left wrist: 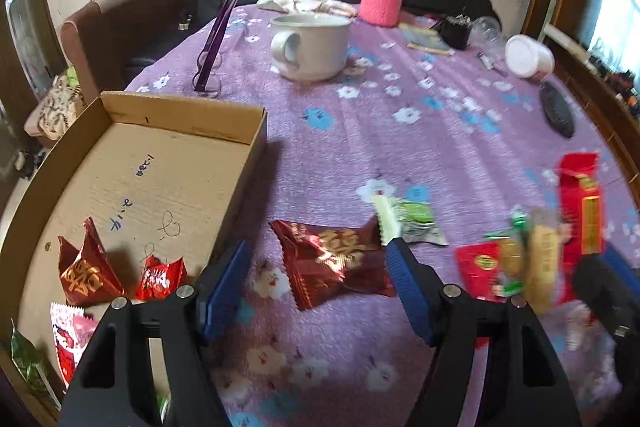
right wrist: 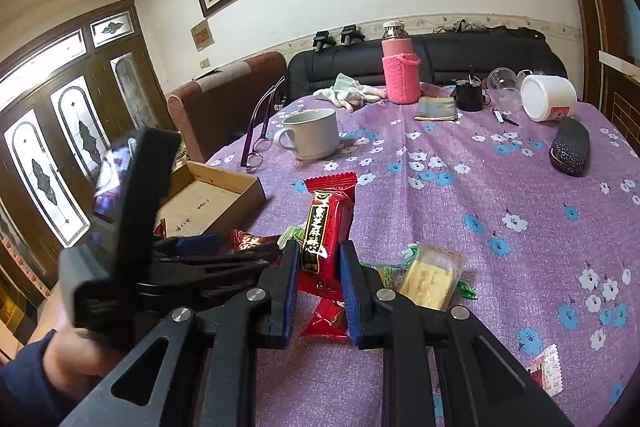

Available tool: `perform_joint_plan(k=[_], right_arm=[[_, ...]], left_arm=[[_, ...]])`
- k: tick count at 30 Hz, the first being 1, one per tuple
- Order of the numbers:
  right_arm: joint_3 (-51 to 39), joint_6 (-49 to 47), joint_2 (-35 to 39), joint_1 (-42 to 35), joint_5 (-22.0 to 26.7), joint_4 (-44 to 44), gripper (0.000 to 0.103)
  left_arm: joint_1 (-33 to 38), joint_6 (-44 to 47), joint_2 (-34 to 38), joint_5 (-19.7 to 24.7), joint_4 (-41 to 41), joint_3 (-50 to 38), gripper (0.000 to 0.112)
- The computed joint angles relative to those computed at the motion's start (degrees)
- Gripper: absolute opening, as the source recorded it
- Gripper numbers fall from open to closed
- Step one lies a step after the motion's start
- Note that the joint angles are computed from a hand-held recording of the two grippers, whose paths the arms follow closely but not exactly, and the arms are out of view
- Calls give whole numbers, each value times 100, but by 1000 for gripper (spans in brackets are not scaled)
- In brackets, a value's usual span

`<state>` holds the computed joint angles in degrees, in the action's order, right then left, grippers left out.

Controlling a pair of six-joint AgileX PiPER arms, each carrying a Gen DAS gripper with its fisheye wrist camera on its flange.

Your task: Organize snacks

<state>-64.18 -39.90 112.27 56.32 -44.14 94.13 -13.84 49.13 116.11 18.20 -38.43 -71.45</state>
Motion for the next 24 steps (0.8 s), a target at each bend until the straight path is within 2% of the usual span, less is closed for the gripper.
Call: perform_joint_plan(k=[1, 3, 4, 6, 7, 8, 9, 12, 16, 24], right_arm=[[-7, -17, 4, 3, 0, 4, 22], [-24, -41, 16, 11, -7, 15, 22], [-29, -53, 20, 10, 5, 21, 22], [-36, -64, 23, 22, -4, 45, 22], [-34, -59, 21, 24, -8, 45, 22], [-29, -44, 17, 26, -14, 40, 22], [-27, -37, 16, 26, -18, 37, 22], [-23, -53, 9, 17, -4, 37, 22], [-34, -98, 9, 21, 1, 58, 22], [-109, -208, 62, 24, 52, 59, 22]], left_arm=[[-8, -75, 84, 44, 55, -77, 70], [-130, 159, 141, -320, -81, -5, 70], [-151, 169, 194, -325, -62, -37, 70], [-190, 725, 201, -459, -558, 54, 51], [-236, 953, 154, -697, -755, 184, 46], [-232, 1223, 108, -749, -979, 249, 38], [-161, 1489, 98, -573, -1252, 240, 36], [-80, 1550, -17, -421, -1369, 328, 35], [-2, 2550, -297, -430, -2277, 712, 35], [360, 3846, -977, -117, -3533, 1341, 35]])
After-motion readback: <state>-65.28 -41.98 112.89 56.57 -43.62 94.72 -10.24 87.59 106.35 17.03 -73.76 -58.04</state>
